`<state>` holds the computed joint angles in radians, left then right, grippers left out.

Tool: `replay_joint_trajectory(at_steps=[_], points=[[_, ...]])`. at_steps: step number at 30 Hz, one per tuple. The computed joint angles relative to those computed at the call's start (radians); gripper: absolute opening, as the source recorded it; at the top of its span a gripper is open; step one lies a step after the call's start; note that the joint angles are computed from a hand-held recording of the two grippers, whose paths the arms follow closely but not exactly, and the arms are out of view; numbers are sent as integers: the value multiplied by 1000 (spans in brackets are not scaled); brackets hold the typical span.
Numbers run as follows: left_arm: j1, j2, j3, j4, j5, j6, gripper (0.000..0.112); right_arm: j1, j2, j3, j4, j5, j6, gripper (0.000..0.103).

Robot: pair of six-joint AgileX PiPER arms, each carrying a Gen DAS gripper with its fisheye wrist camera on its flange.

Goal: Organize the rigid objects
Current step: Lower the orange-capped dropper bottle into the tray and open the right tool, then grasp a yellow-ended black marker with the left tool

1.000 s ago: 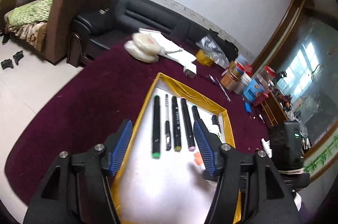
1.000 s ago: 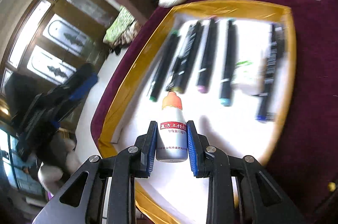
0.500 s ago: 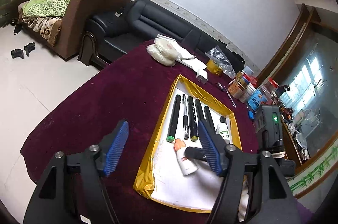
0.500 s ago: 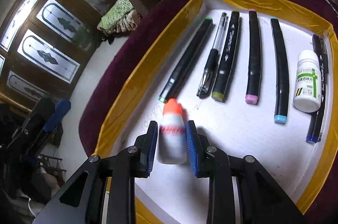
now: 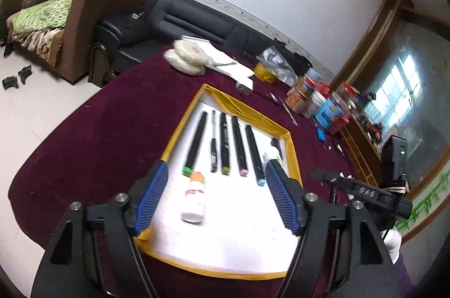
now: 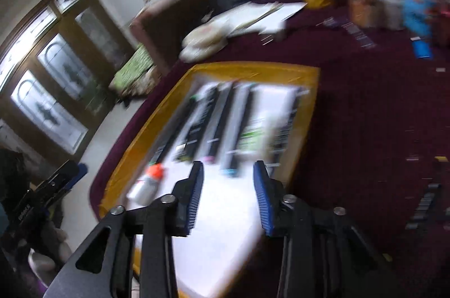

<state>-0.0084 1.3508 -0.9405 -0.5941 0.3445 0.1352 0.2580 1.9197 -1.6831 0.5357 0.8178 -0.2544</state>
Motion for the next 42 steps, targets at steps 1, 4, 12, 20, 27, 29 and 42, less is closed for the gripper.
replay_joint_trajectory(at_steps=[1,4,12,20,27,29,42], points=[[-24,3,-6,39,-3,-39,74,-30,-36,50,2,-29,-19,41],[-119,38,-59,152,10,-143,74,-141,-107,142,-4,-93,-43,42],[-365,209,-277,344,88,-295,74,-493,-143,240,83,-183,-87,42],[-543,488,-601,443,255,-357,74,-632,-65,236,199,-231,-152,42],[-614,704,-897,576,412,-423,74,-669,-15,265,310,-211,-259,42],[-633,767,-987,615,451,-428,73,-671,-25,286,348,-222,-302,42],[-643,1015,-1343,642,623,-358,62,-726,0,293,495,-148,-410,43]])
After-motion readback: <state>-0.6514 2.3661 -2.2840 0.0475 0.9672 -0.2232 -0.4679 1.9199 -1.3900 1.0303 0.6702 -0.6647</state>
